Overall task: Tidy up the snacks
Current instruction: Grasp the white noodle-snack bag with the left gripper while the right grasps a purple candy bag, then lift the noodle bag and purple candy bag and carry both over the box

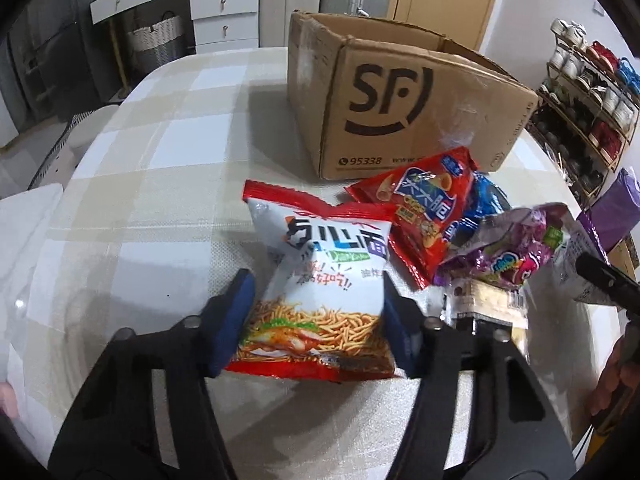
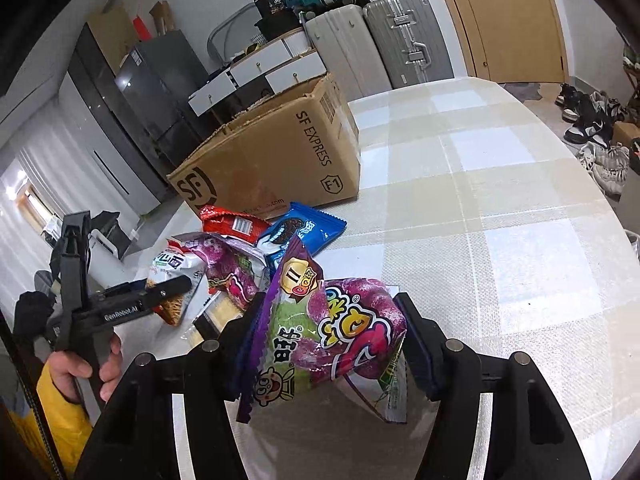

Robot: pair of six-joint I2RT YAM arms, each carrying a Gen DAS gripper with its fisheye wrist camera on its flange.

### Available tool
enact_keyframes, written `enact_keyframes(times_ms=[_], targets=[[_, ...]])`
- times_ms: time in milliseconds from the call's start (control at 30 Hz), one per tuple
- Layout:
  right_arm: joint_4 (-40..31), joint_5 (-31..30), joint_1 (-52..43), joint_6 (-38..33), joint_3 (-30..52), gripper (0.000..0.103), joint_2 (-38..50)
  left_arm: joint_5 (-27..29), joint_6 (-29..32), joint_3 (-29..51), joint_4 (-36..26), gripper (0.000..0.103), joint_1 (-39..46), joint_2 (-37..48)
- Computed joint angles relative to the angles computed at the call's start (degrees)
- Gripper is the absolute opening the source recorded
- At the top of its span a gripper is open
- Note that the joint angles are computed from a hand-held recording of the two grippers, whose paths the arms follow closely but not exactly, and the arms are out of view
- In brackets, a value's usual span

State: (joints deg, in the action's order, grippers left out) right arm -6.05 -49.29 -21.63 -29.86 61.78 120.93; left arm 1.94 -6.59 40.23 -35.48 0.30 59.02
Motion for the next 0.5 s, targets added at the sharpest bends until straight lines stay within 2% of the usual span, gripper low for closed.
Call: enact_keyframes(times_ms=[133,367,500], targets=[[-0.64,-1.10,-0.93,-0.30,-0.89,0.062,-1.46,0.97,-0.37,-0.12,-1.98,0.049,0.59,-2.37],[-2.06,-2.79,-2.48,-2.42,-3.79,0.061,-4.87,0.99,-0.30,0.01,-6.91,0.048,0.71,-8.90],[-5.26,-4.79,-3.66,-3.83,-4.14,0.060,-5.63,0.79,-0.93,0.50,-10.37,0.048,0.03,-13.08]])
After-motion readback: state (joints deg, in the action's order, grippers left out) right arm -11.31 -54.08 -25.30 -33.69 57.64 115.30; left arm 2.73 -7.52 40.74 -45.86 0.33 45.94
